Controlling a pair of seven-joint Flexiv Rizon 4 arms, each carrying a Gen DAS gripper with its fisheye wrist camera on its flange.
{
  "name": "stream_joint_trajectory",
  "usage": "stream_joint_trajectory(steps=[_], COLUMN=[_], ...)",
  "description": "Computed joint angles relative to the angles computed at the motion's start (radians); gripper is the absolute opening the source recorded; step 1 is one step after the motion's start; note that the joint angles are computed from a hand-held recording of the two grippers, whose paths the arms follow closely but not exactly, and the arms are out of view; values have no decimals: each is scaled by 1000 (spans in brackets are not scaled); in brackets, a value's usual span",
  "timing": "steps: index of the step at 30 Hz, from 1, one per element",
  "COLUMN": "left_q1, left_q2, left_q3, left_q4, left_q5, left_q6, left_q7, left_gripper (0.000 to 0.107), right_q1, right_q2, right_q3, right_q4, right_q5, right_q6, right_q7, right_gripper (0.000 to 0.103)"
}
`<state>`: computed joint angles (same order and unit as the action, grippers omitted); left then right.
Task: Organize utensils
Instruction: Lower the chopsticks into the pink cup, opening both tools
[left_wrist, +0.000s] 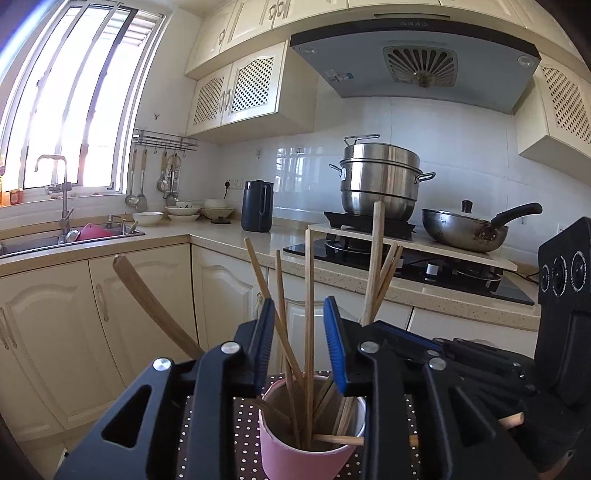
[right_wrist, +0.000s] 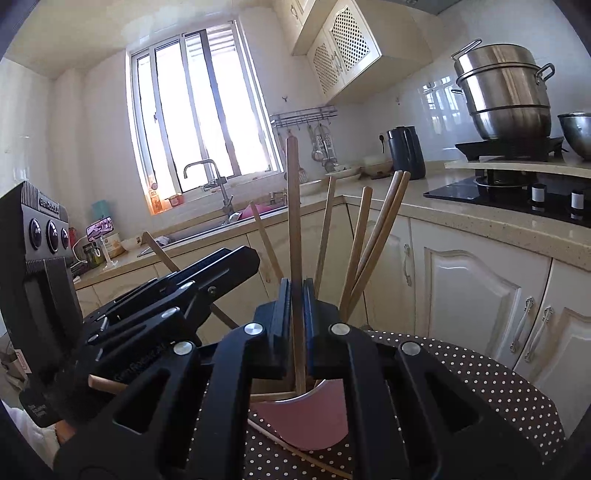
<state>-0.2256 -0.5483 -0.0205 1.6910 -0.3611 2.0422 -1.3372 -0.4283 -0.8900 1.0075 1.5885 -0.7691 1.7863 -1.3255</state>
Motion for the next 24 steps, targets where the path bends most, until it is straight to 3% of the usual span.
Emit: stream_joint_trajectory(steps=[5, 14, 17, 24], left_q1=[-58, -93, -99, -142], left_q2=[18, 70, 89, 126], left_q3=[53, 62, 58, 68], left_q4=[21, 71, 88, 119], left_q5=[-55, -129, -151, -249], left_q6=[18, 48, 61, 88], left_q7=[41, 104, 118, 198], left_gripper=[36, 53, 57, 61], right_q1=[11, 59, 53, 74], right_q2=[49, 171, 192, 253], right_q3=[-43, -192, -205, -284], right_q4=[22, 76, 89, 114], right_q5=[20, 0, -30, -62], right_q6=[29, 123, 138, 183], right_q7=[29, 146, 186, 274], right_gripper=[8, 8, 9, 28])
